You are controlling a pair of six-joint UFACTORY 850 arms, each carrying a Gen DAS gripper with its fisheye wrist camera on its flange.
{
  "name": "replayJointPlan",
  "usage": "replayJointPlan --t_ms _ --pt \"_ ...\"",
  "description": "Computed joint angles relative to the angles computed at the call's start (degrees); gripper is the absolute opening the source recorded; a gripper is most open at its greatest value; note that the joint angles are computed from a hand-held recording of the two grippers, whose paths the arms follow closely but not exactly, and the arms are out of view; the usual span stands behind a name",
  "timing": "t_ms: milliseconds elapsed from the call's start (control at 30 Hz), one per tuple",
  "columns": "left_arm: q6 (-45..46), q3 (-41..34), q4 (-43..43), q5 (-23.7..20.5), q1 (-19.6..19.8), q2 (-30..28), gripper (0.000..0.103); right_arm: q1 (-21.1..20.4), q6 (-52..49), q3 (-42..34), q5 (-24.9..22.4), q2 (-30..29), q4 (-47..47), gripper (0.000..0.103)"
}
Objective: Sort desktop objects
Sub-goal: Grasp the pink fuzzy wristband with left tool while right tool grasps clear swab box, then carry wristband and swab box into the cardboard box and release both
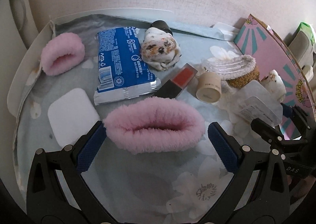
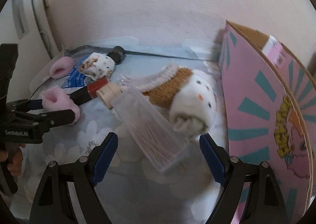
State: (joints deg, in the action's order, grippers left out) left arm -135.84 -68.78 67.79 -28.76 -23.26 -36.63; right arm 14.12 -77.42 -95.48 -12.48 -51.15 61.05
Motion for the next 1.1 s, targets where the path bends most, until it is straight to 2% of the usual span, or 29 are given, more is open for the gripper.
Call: replayJointPlan --t_ms 100,167,300,367,567,867,1100 --pt "-0.85 0.14 1.19 0.32 0.06 -0.05 0.096 0.24 2.81 -0.57 0.18 -0.40 -3.44 0.060" --pt "0.54 0.11 0.27 1.44 0.45 -0.13 0.079 0.36 7.14 -0.99 -0.06 -0.69 -7.62 0.051" --pt "1.57 0.22 -0.40 1.09 0.26 -0.05 0.068 0.39 8.27 -0.29 0.15 -0.23 -8.46 0.044" --pt "0.55 0.65 0.48 1.00 0.08 0.21 0.056 0.50 8.84 0.31 0.44 0.20 -9.33 0.042" --pt "-1.73 1.53 2.90 1.14 -0.18 1.01 0.035 0.46 6.53 1.15 -1.90 0.91 -7.51 0.032" --pt "-2.75 2.90 0.95 1.24 -0.80 3.01 0.031 0.76 4.11 2.23 -5.51 2.71 -6.46 0.029" --pt "-1.01 4.48 -1.91 -0.97 -1.52 6.74 0.031 1.06 1.89 3.02 -7.84 5.14 -4.39 0.029"
